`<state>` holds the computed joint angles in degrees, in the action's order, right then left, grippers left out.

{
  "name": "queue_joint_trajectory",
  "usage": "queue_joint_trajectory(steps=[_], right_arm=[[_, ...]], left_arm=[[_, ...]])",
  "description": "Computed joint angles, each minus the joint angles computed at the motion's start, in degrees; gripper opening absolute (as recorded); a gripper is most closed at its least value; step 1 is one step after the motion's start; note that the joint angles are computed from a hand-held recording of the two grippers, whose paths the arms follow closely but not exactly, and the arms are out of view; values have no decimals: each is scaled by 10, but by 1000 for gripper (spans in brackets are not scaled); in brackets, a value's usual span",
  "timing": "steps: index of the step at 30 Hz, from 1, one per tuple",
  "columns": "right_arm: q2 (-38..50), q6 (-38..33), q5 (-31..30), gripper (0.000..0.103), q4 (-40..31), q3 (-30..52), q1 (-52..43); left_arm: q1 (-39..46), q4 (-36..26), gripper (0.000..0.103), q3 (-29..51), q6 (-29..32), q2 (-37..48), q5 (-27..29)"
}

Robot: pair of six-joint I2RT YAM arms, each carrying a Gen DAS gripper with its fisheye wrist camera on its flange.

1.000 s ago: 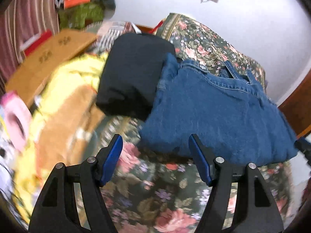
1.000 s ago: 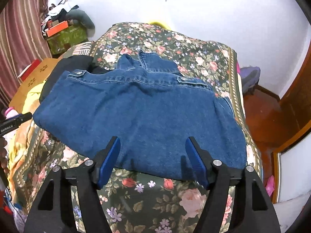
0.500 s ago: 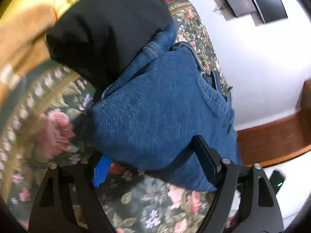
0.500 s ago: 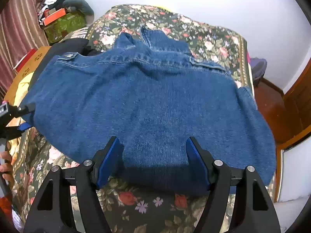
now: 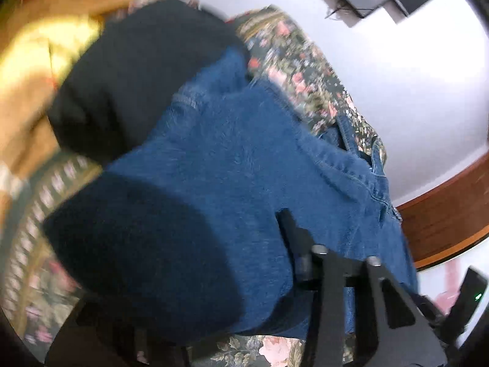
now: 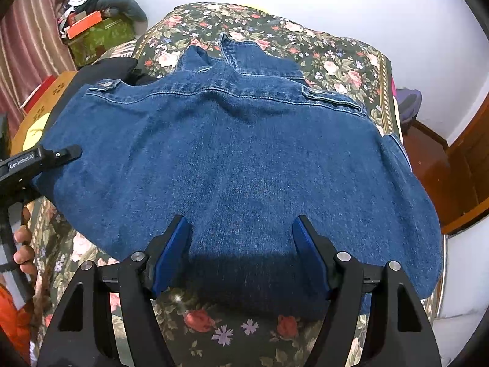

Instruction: Fold large clothes

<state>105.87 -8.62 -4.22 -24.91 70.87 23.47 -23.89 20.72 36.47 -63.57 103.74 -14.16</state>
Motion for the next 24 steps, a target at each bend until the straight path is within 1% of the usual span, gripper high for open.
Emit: queue_joint_trajectory(steps=[2, 3, 5, 7, 9, 11, 13, 15, 16, 18, 19, 20, 22, 24], right_arm=[[-6, 1, -6, 68, -9, 6, -1], [-13, 2, -5, 68, -12, 8, 2], [-22, 0, -3, 68, -12, 14, 10], [-24, 0, 1, 68, -13, 23, 21], [-17, 5, -7, 68, -20, 37, 32], [3, 14, -28, 68, -34, 59, 44], [39, 25, -60, 68, -54, 86, 58], [74, 40, -77, 68, -54, 101, 75], [97, 46, -86, 68, -59, 113, 83], [146, 49, -116, 68, -93, 157, 88], [157, 52, -125, 68, -96, 163, 88], [162, 55, -124, 68, -91, 162, 89], [158, 40, -132, 68, -101, 164, 84], [133, 29, -145, 68, -101, 144, 67]], left_arm=[[-26, -58, 32, 18, 27, -44, -54], [-51, -100, 31, 36, 53, -77, -102], [-79, -148, 30, 67, 93, -109, -152], [-120, -200, 30, 111, 140, -133, -227], [-140, -230, 29, 140, 181, -149, -271], [-151, -252, 29, 153, 205, -169, -297], [-143, -258, 29, 156, 224, -178, -304], [-137, -261, 29, 155, 237, -181, -299], [-134, -265, 29, 157, 239, -176, -295], [-121, -257, 29, 162, 247, -151, -286], [-117, -252, 29, 154, 249, -150, -284], [-115, -249, 29, 155, 250, -142, -283], [-116, -243, 29, 148, 252, -146, -282], [-117, -240, 29, 156, 257, -145, -274]])
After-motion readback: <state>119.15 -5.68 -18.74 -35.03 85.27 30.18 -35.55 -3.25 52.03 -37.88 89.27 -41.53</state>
